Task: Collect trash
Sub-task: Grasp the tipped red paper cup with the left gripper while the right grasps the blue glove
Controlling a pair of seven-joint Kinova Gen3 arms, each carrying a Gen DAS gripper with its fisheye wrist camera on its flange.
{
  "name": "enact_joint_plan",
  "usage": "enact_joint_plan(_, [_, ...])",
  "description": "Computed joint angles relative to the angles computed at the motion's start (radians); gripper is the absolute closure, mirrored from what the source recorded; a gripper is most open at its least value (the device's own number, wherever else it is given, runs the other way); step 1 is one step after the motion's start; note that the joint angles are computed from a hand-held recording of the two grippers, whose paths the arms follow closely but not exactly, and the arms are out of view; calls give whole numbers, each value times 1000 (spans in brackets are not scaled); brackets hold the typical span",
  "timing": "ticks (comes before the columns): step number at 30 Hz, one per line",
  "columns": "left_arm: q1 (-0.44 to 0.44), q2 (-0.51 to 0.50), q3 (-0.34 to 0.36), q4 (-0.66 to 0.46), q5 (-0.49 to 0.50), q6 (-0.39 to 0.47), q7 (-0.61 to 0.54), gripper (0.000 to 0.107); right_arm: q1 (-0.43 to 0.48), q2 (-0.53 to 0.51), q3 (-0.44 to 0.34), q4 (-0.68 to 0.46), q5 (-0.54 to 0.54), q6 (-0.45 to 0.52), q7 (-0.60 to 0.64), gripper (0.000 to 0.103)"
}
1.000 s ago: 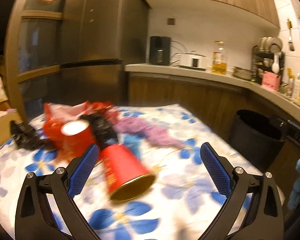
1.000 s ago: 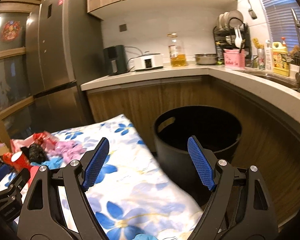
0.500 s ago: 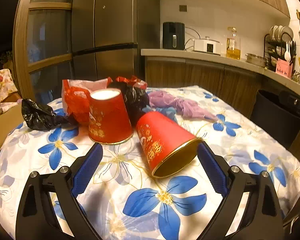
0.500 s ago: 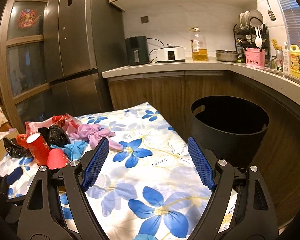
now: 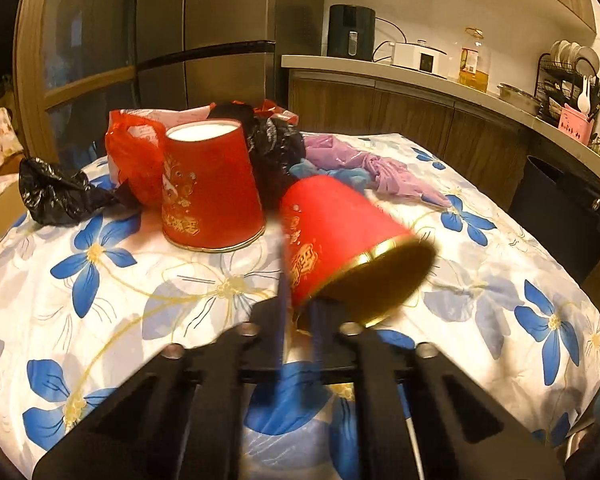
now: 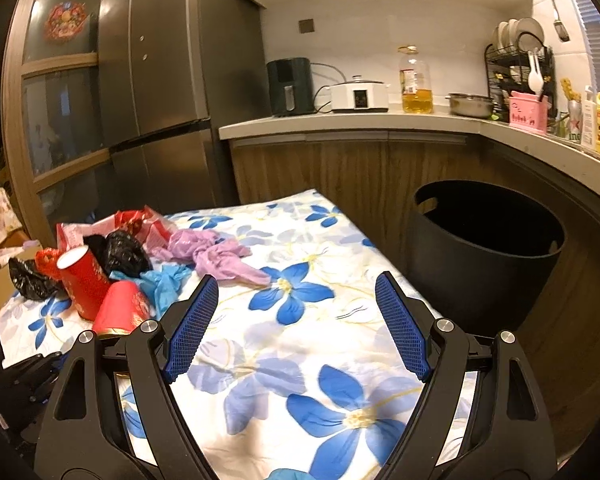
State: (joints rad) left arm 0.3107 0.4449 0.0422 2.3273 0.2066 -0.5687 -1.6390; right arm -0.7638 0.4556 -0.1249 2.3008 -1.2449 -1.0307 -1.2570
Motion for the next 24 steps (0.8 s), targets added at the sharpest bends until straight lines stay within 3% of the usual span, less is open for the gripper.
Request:
enact_joint_plan(5, [-17, -15, 2, 38, -15, -53, 19, 105, 15, 34, 4, -39, 57, 46, 18, 23])
enact_joint_plan(13, [-41, -68, -11, 111, 24, -142, 22, 105, 54, 113, 38, -183, 167, 247, 91, 42])
enact_joint_plan(22, [-98, -74, -11, 109, -5, -126, 30, 105, 41, 165, 116, -319, 163, 456, 205, 75])
enact_joint_plan(24, [-105, -75, -10, 108, -15, -123, 32, 105, 39, 173, 130, -334, 148, 487, 217, 92])
